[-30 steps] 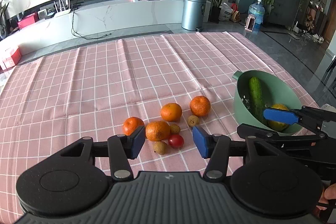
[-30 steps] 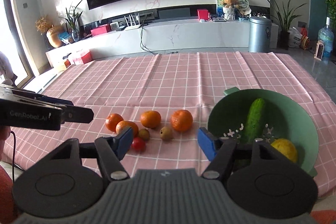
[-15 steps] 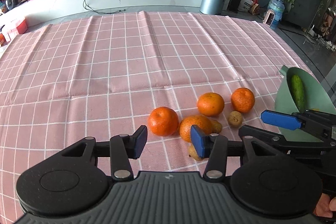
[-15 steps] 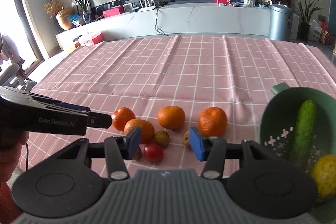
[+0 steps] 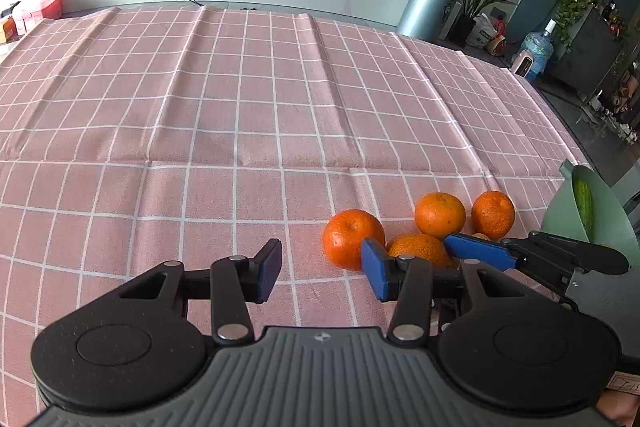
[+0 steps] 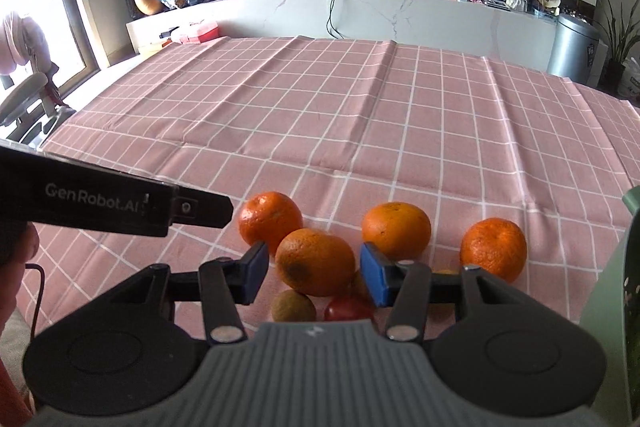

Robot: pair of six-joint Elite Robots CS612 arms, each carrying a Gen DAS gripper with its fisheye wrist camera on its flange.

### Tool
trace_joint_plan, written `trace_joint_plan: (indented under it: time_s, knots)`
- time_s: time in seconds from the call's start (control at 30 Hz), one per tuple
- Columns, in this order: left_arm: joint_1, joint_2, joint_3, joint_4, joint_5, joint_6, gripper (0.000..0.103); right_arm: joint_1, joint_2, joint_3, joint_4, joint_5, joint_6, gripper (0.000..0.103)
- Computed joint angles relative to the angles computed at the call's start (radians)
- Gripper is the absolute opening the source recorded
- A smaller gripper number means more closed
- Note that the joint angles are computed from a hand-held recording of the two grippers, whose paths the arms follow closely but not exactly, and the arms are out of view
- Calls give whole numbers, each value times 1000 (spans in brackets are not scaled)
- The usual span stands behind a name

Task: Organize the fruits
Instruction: 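Grasp a mandarin orange with the left tool while the right tool grasps another orange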

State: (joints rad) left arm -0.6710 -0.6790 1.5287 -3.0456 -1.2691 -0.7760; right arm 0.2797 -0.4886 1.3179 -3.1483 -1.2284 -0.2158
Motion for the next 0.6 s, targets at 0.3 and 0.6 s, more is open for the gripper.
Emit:
trace_joint_plan:
  time_s: [0.3,0.6]
  knots:
    - [2,13,-15,-10,-20,38,54,14,11,-4,-33,-47,-82,42]
    - [-1,44,-70,47,-14,56,56,-7,-32,61,-102,-70,-47,41]
